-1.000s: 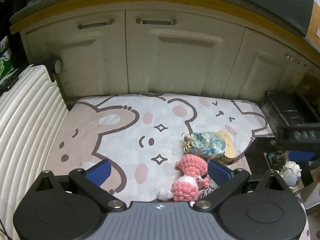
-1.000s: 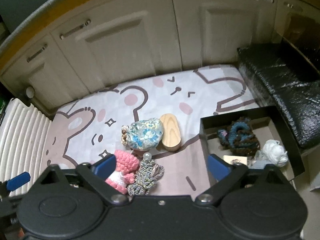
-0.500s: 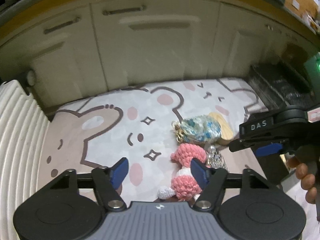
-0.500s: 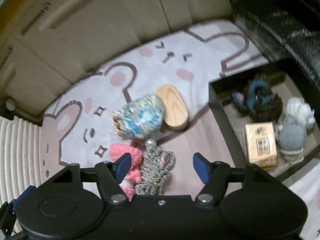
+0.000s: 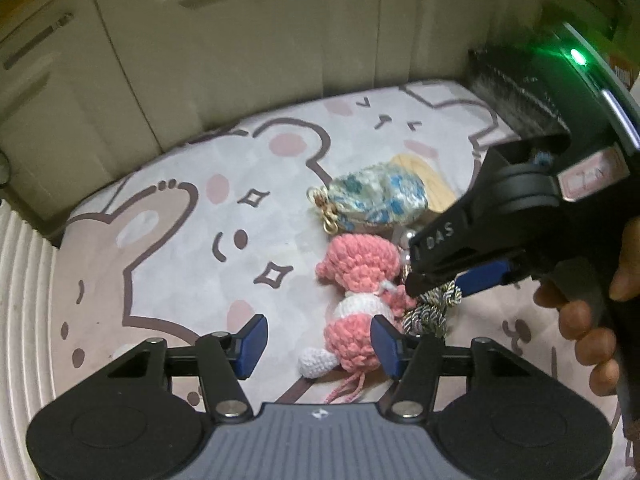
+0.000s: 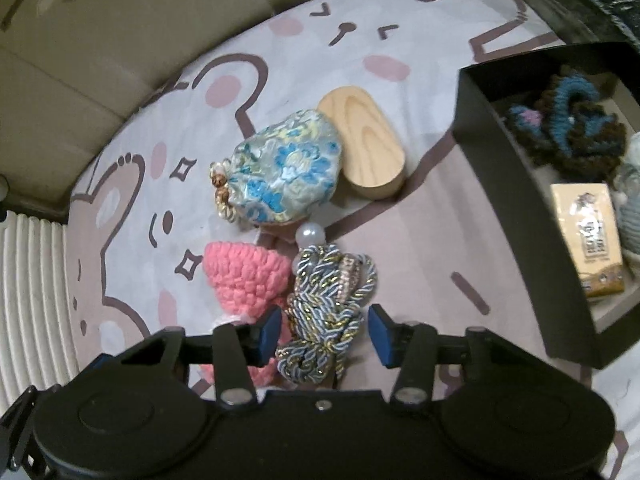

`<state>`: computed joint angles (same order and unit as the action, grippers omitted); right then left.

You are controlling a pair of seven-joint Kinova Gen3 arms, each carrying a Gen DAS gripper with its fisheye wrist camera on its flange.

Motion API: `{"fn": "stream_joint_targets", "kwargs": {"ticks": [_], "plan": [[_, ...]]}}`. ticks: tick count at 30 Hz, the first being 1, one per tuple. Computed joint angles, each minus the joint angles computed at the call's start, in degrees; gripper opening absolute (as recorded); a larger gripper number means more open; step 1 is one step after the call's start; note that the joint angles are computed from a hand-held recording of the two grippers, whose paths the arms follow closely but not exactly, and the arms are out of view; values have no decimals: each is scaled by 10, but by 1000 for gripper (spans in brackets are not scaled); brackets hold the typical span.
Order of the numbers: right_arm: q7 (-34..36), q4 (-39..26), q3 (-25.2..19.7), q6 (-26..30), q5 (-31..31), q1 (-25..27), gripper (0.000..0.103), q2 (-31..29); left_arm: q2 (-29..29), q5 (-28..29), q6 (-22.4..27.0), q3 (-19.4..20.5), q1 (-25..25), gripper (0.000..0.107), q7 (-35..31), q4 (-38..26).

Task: Organize objects
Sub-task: 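Grasp the pink crochet doll with the left tool while the right tool grasps the braided cord knot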

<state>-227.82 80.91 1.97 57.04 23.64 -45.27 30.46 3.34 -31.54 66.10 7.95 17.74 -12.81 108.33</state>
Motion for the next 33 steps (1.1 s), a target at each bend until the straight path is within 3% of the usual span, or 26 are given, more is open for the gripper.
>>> {"fn": "stream_joint_targets", "kwargs": {"ticks": [3, 10, 11, 12, 22, 33], "plan": [[20, -11, -5, 9, -15, 13, 45, 8, 4, 10, -9, -3, -6, 58, -16, 3], [45, 12, -1, -37, -11, 21, 47, 10, 16, 17, -26, -12, -12, 59, -35, 7], [50, 17, 1, -48, -7, 21, 39, 8, 17, 18, -31, -13, -13, 59, -36, 9], [58, 17, 1, -49, -7, 22, 39, 7, 17, 19, -38, -15, -15, 59, -36, 10], [132, 10, -7, 13, -15, 20, 37, -6, 37, 49, -82, -32, -35, 59, -47, 1], [145, 53, -15, -21, -15, 26, 37, -14, 76, 120, -115, -56, -61, 57, -71, -1]]}}
